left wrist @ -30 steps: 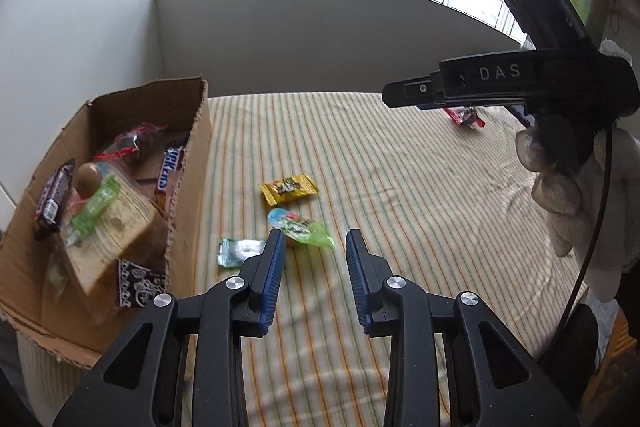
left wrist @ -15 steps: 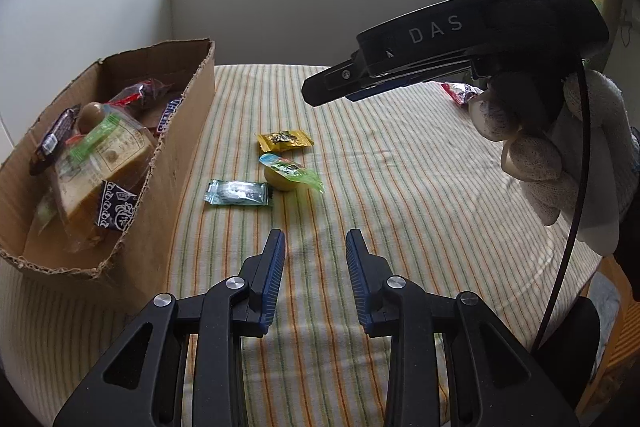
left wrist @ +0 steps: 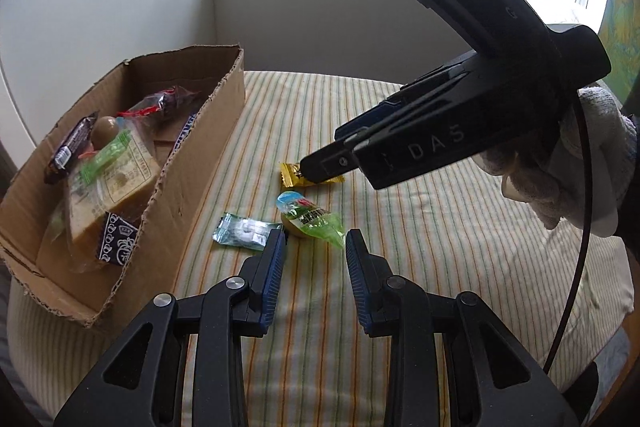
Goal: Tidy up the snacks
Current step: 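Withdraw both grippers from the box toward the yellow and green candies, then grasp the yellow candy with the right gripper while the left grasps the green round cup candy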
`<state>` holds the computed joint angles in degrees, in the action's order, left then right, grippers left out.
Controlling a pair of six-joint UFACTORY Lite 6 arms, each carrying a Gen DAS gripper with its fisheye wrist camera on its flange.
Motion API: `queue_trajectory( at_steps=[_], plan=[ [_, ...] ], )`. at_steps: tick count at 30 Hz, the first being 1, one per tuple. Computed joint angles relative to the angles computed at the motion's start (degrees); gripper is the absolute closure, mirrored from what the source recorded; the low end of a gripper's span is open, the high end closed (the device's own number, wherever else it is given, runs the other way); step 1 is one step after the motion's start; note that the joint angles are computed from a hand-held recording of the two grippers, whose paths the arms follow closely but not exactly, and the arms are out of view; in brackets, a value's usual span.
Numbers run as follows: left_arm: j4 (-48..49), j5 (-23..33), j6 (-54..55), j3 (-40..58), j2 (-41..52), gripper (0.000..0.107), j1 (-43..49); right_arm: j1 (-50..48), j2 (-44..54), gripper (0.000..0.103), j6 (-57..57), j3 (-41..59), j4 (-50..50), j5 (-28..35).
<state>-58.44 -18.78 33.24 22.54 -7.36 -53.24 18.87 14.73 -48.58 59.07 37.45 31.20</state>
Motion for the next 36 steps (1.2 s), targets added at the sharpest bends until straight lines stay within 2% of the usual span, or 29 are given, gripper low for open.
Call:
queue_trajectory(
  at_steps=[7,9,18,21,23,27,30,36],
  plan=[
    [-0.66,-2.5,1.39,7.13,10.56,0.075,0.61,-1.21,1.7,0.054,-13.01,-0.64,5.62,1.21],
    [-1.07,-2.77,2.43,8.61,12.88,0.066,0.86,-2.23,2.46,0.054,-15.45,-0.84,6.72,1.1],
    [-3.4,-3.19,6.14,12.94,18.34,0.065,1.36,-3.66,4.5,0.054,-24.39,-0.39,12.38,1.08],
    [0.15,-3.41,3.25,13.9,20.58,0.065,1.6,-3.9,4.17,0.054,-25.05,-0.87,12.74,1.24],
    [3.03,-3.27,0.88,14.43,21.51,0.067,2.33,-3.89,3.74,0.057,-24.96,-1.35,12.39,0.87],
    [8.68,-2.79,-3.87,14.05,21.69,0.073,3.9,-2.65,2.82,0.073,-20.06,-1.84,8.09,-1.71],
    [10.78,-2.51,-5.47,14.07,21.84,0.074,4.63,-2.43,2.92,0.076,-17.35,-1.39,6.0,-1.93],
    [5.11,-1.86,-2.18,8.45,13.94,0.075,1.89,0.35,1.12,0.079,-7.39,-2.44,-1.45,-4.63]
  ],
)
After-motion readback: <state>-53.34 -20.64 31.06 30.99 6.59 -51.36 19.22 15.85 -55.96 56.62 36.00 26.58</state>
